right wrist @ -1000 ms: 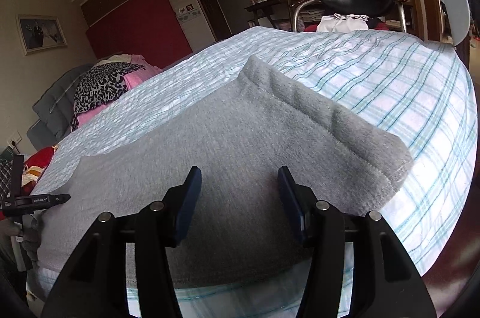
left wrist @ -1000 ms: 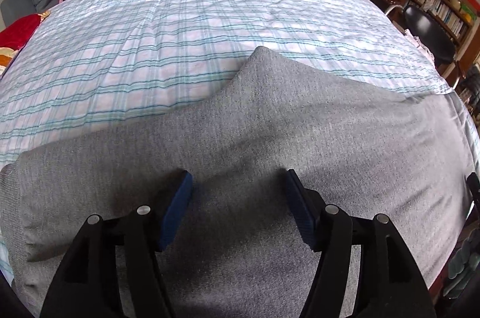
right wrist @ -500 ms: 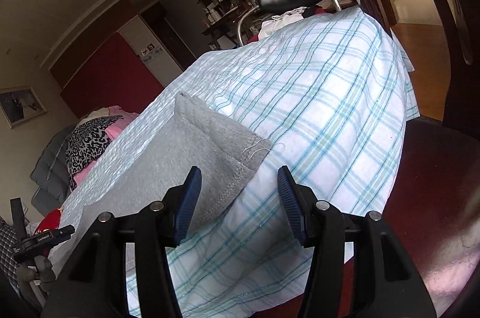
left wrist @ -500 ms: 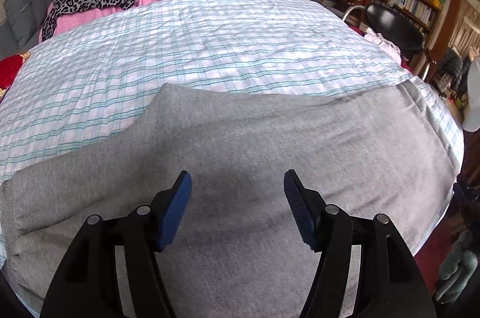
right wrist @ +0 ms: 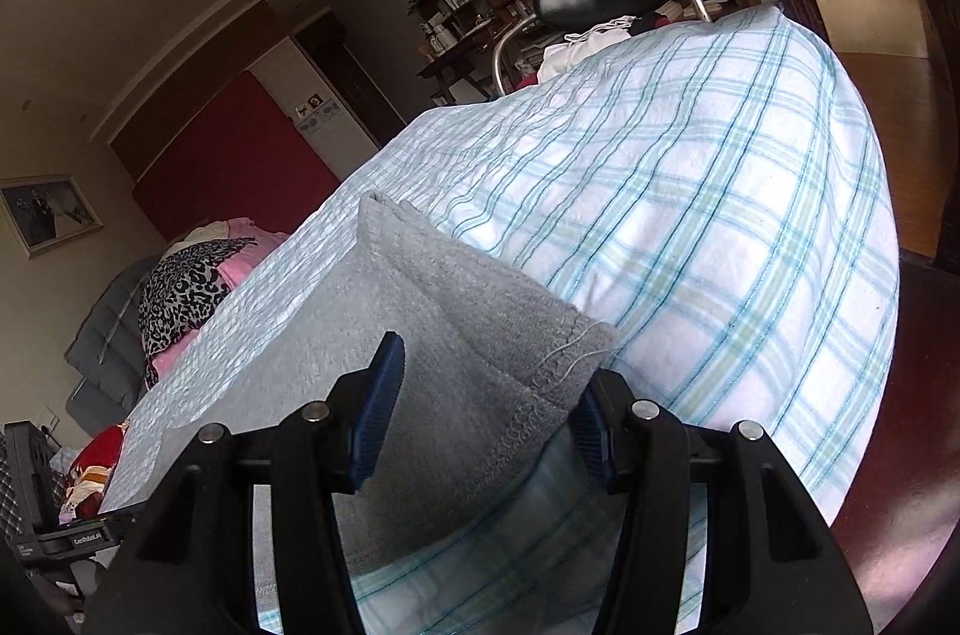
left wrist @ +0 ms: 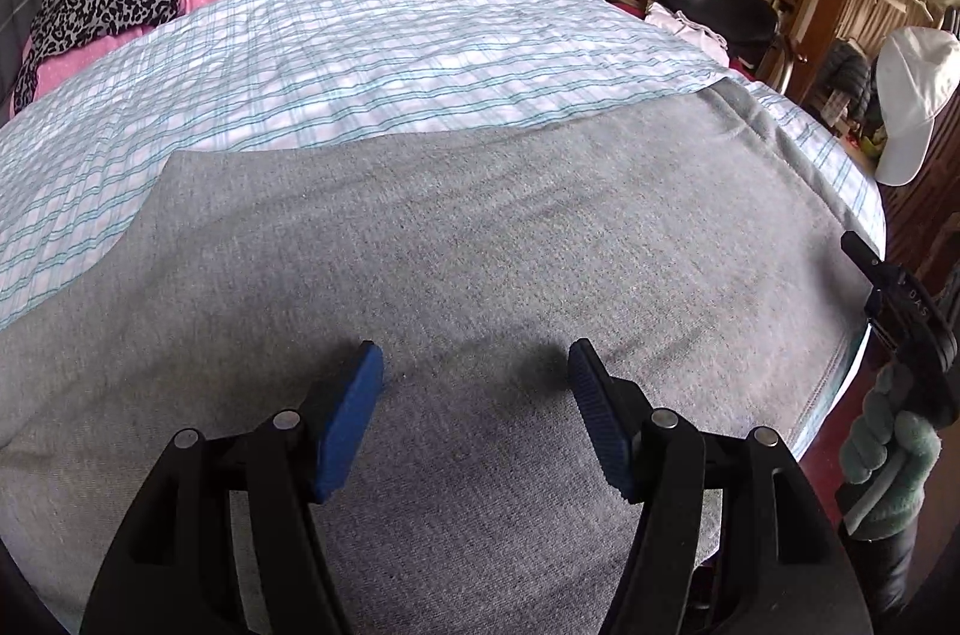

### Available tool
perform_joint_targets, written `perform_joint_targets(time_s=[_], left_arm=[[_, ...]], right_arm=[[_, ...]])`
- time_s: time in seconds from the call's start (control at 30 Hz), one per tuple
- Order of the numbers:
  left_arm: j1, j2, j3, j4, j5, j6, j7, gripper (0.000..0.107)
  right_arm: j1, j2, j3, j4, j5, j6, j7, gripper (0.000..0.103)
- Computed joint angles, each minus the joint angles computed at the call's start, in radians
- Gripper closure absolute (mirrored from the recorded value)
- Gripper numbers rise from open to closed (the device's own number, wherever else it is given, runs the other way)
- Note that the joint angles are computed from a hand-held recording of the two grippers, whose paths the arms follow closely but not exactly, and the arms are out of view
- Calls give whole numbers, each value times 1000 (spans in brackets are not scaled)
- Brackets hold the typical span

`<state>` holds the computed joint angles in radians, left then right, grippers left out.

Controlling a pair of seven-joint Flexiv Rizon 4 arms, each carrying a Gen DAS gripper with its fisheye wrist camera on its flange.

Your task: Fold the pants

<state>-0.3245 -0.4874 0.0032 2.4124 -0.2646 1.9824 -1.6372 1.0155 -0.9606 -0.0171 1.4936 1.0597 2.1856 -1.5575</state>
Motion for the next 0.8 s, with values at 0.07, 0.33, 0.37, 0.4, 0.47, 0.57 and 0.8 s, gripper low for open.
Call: perform_joint_targets(time_s=[0.07,0.33,0.37,0.4,0.47,0.57,0.8], left_arm=[[3,-7,-4,0,9,15,-2,38],[1,-30,-2,-5,17,48,8,37],[-16,-33,9,-5,5,53,16,37],[-33,-37,20,-6,-8,57,24,37],[-29,-37,15,-3,-11,64,30,37],[29,-26,-27,7,25,66,9,37],[141,3,-81,41,120,94,-64,37]], right_arm=[[-12,-3,21,6,-50,-1,28,50],[-2,-8,-16,-10,-76,-27,66,86],[2,-7,-20,-8,-90,-21,76,87],[14,-2,-35,-4,-92,-17,73,88],[57,9,-82,-13,-61,-21,36,89],[119,29,-148,-45,18,-38,-83,89],[194,42,-205,-171,130,-85,-371,90]])
